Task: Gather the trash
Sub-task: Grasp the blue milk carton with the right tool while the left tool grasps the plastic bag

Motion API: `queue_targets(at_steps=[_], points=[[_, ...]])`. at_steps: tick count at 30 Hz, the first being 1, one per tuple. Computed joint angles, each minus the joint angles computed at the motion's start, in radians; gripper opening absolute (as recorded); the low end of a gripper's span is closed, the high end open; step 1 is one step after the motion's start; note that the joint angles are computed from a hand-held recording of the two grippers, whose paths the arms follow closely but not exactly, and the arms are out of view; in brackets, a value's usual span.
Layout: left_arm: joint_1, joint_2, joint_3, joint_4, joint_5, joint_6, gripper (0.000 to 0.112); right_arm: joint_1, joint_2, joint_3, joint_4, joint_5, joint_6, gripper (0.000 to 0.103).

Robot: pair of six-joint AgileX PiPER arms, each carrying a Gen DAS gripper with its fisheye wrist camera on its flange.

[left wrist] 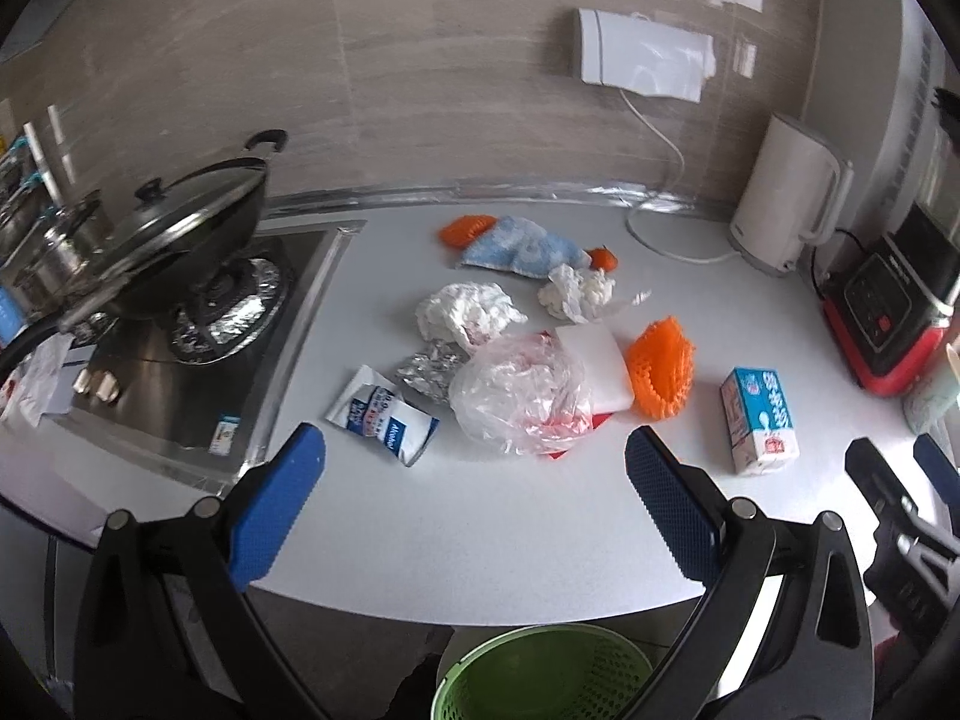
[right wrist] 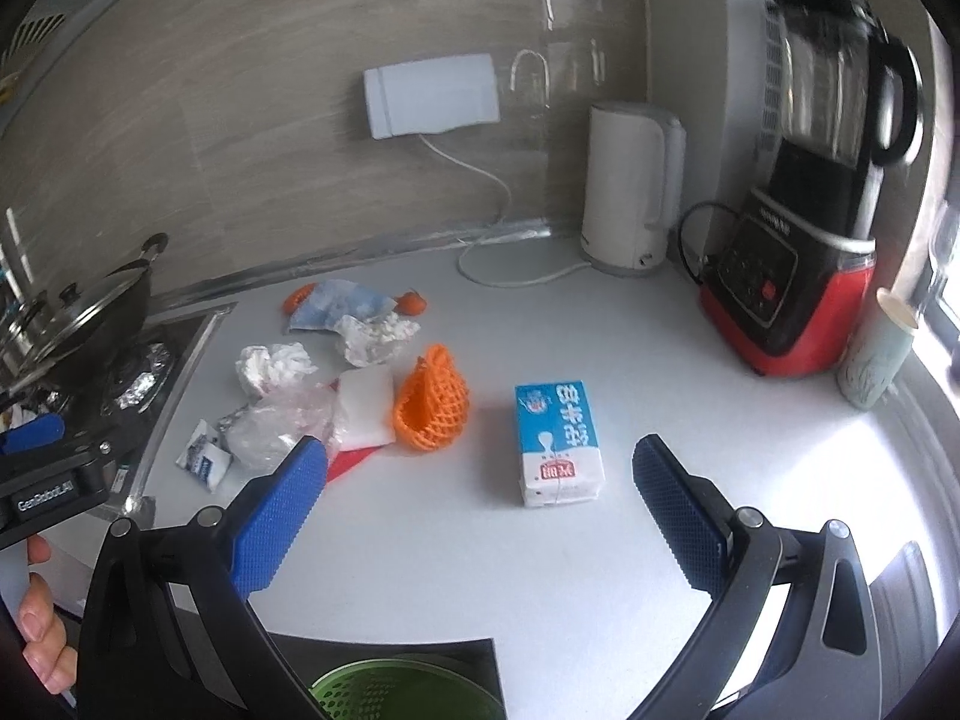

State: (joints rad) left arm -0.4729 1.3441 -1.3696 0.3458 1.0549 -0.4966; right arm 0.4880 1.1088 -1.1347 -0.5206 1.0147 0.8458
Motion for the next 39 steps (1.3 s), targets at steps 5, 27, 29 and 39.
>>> queue_targets(at_steps=[5, 27, 29, 39], points=[[0.065, 0.021, 0.116, -0.046, -0.165, 0.090, 0.097, -0.131, 0.010, 0.120, 0.071, -0.130, -0.050, 0.101], [0.180, 0.463, -0.031, -0.382, -0.352, 0.595, 0.051, -0.430, 0.418, 0.106, 0.220, -0.388, -0.215, 0.096], [0.191, 0.474, -0.045, -0.405, -0.341, 0.619, 0.039, -0.425, 0.437, 0.092, 0.209, -0.379, -0.200, 0.096], [0.279, 0.430, -0.071, -0.559, -0.314, 0.782, 0.012, -0.457, 0.490, 0.051, 0.249, -0.338, -0.228, 0.083]])
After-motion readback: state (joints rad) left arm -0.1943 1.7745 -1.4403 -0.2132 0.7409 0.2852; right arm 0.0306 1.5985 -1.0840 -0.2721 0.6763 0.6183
